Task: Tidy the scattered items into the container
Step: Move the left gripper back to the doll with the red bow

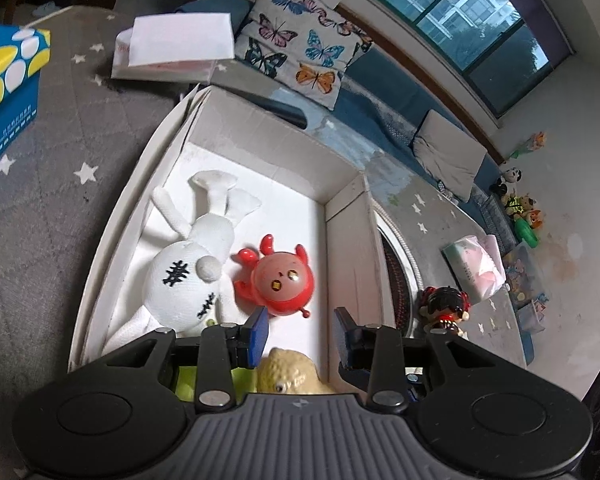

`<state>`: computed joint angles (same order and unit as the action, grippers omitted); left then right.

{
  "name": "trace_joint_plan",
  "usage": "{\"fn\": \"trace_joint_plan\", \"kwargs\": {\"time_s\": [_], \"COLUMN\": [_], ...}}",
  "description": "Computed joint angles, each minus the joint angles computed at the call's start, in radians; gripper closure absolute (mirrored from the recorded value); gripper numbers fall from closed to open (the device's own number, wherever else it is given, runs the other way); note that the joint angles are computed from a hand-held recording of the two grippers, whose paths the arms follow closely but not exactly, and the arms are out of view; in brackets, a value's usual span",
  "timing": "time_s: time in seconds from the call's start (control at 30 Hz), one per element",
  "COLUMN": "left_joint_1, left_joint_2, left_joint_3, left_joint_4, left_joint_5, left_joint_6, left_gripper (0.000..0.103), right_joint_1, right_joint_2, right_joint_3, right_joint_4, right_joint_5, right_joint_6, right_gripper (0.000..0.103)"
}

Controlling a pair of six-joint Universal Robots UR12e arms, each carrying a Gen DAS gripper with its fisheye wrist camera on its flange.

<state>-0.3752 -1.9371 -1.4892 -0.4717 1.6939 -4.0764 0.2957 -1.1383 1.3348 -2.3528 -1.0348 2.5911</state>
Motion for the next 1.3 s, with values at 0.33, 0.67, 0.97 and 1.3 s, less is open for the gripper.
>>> {"fn": "trace_joint_plan", "kwargs": {"time_s": [0.33, 0.67, 0.97, 1.3], "left_joint_1": [-0.047, -0.085, -0.106, -0.112], "left_joint_2": [-0.018, -0.063, -0.122, -0.203], "left_joint_3": [0.051, 0.132, 0.208, 0.32], "left_joint_4": [-0.004, -0.029, -0.064, -0.122], "left_joint_5": [0.065, 0.082, 0.058, 0.006], "left_joint_6": [0.051, 0.096, 0.113, 0.112], "left_gripper": [0.065, 0.065, 0.065, 0.065], "right_joint_1": [-0.047, -0.095, -0.142, -0.179], "right_joint_2": [-0.045, -0.072, -0.091, -0.073], "right_joint_3": [0.061, 0.103, 0.15, 0.153], "right_joint_4": [-0.072, -0.12, -0.167, -0.196], "right_joint_5": [0.065, 0.077, 0.066, 0.015], "right_joint_6": [0.015, 0.039, 0.063, 0.144], "right_gripper": [0.049, 0.042, 0.03, 0.03]}}
